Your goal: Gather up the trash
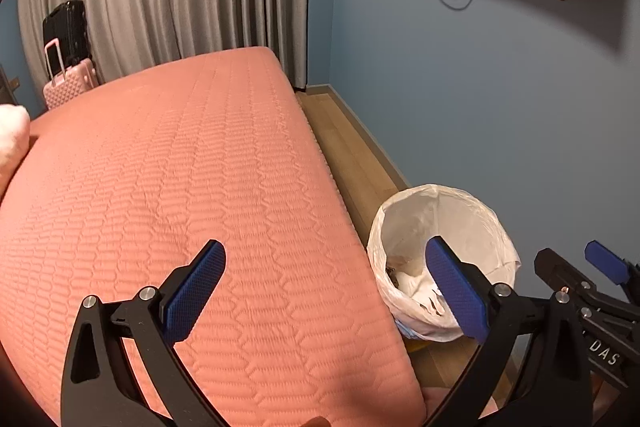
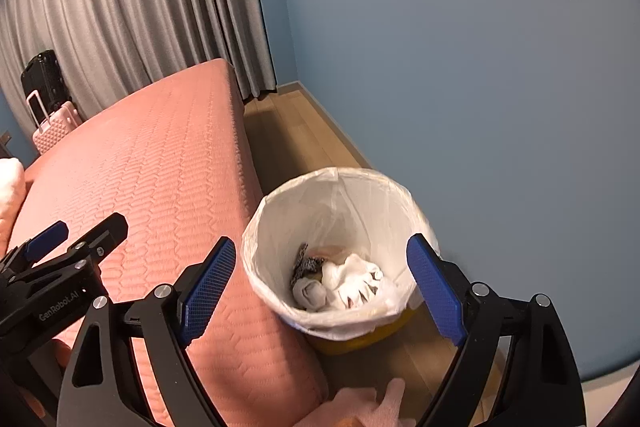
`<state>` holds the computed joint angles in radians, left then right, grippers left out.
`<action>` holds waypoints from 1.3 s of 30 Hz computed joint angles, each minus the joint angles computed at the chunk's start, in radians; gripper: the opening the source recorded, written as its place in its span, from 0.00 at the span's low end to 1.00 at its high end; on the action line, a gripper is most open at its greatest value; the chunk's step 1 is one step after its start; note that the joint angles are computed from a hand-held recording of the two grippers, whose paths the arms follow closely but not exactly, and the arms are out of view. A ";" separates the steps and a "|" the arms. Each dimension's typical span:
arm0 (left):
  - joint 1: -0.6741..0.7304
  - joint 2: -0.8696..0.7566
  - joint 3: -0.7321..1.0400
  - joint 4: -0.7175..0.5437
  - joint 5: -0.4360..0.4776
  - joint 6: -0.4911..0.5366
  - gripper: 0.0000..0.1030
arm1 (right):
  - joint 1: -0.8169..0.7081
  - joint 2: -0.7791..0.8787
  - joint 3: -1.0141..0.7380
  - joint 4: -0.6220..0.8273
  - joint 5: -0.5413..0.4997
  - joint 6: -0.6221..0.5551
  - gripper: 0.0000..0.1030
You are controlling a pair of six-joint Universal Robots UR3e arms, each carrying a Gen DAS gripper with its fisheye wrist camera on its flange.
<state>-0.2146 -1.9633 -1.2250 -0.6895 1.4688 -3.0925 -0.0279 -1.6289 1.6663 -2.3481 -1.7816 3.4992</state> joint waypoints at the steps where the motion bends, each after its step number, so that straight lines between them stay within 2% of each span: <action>1: 0.003 0.010 -0.014 0.003 -0.002 -0.002 0.93 | 0.004 -0.009 0.009 0.002 -0.004 0.002 0.82; 5: 0.006 0.036 -0.049 0.007 -0.002 -0.001 0.93 | 0.019 -0.039 0.040 0.004 -0.022 0.020 0.86; 8: 0.003 0.047 -0.065 0.011 0.012 0.008 0.93 | 0.031 -0.047 0.043 0.014 -0.036 0.026 0.95; 13: 0.000 0.056 -0.077 0.004 0.014 0.006 0.93 | 0.051 -0.048 0.053 0.009 -0.079 0.031 0.95; 39: -0.045 0.067 -0.115 0.035 0.066 0.013 0.93 | 0.070 -0.072 0.116 0.015 -0.106 0.042 0.95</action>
<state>-0.2601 -1.8961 -1.3398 -0.6546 1.5351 -3.0794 0.0417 -1.7011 1.7819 -2.3328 -1.8877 3.5416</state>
